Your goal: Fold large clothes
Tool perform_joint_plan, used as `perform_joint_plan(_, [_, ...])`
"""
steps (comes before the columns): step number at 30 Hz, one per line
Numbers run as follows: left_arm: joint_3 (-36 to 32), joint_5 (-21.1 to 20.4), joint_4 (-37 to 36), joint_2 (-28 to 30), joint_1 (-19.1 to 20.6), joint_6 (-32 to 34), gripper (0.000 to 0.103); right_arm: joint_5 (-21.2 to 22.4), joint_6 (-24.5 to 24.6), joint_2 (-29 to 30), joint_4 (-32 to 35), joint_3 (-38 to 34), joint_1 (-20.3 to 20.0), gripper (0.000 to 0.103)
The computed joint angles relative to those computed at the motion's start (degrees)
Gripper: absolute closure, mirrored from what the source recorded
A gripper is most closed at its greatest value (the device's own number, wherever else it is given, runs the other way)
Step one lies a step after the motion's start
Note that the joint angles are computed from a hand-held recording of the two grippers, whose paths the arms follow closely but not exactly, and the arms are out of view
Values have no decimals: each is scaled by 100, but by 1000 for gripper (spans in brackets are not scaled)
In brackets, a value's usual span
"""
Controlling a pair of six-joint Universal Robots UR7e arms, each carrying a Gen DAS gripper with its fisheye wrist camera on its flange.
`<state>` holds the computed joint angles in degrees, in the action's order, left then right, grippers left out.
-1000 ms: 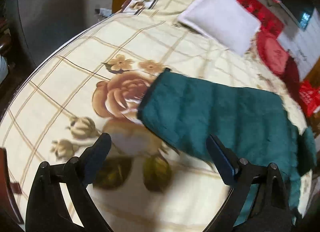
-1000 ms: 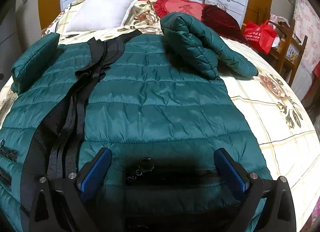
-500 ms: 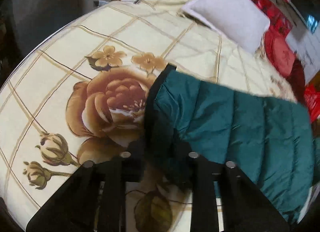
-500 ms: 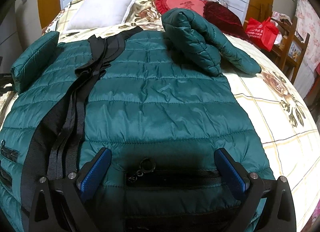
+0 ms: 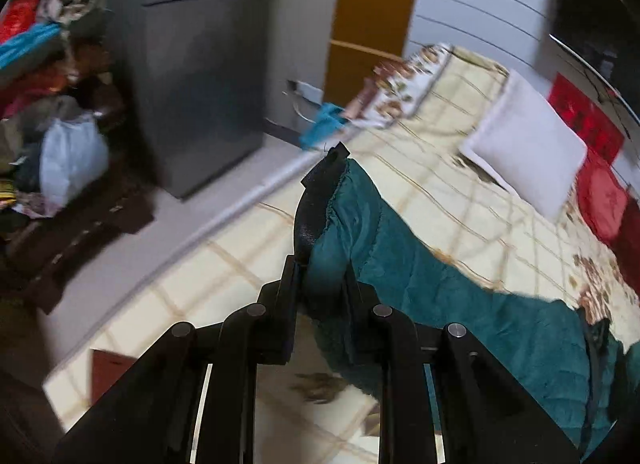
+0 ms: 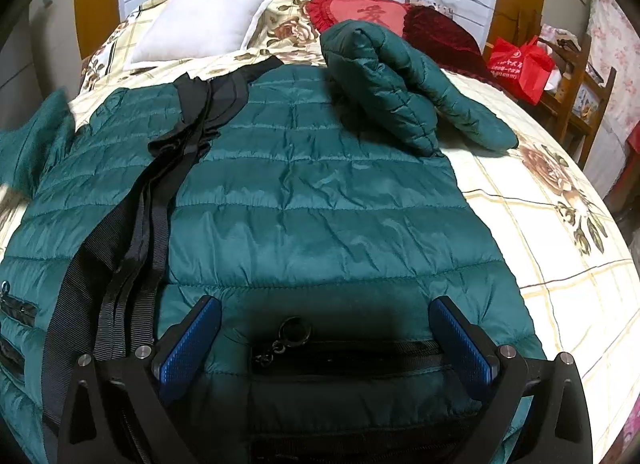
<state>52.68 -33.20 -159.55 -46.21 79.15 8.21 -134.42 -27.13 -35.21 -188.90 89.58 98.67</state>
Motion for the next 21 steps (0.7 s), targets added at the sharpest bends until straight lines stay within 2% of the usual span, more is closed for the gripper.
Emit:
perform_joint_plan(2, [207, -3, -117, -146, -43, -62, 86, -9, -32, -20, -105, 34, 15, 0])
perform_joint_plan(4, [415, -6, -432, -195, -158, 177, 86, -15, -102, -47, -390, 94, 44, 0])
perform_joint_plan(8, [824, -565, -892, -261, -481, 663, 86, 5, -271, -183, -1100, 297, 100, 0])
perform_joint_plan(13, [1059, -1512, -649, -175, -909, 626, 86, -180, -367, -269, -1597, 369, 91, 0])
perform_joint_plan(17, [1056, -2105, -260, 144, -1172, 472, 86, -195, 3, -461, -1420, 488, 1, 0])
perform_joint_plan(21, [760, -2617, 257, 705, -1198, 82, 86, -149, 17, -573, -1383, 606, -47, 0])
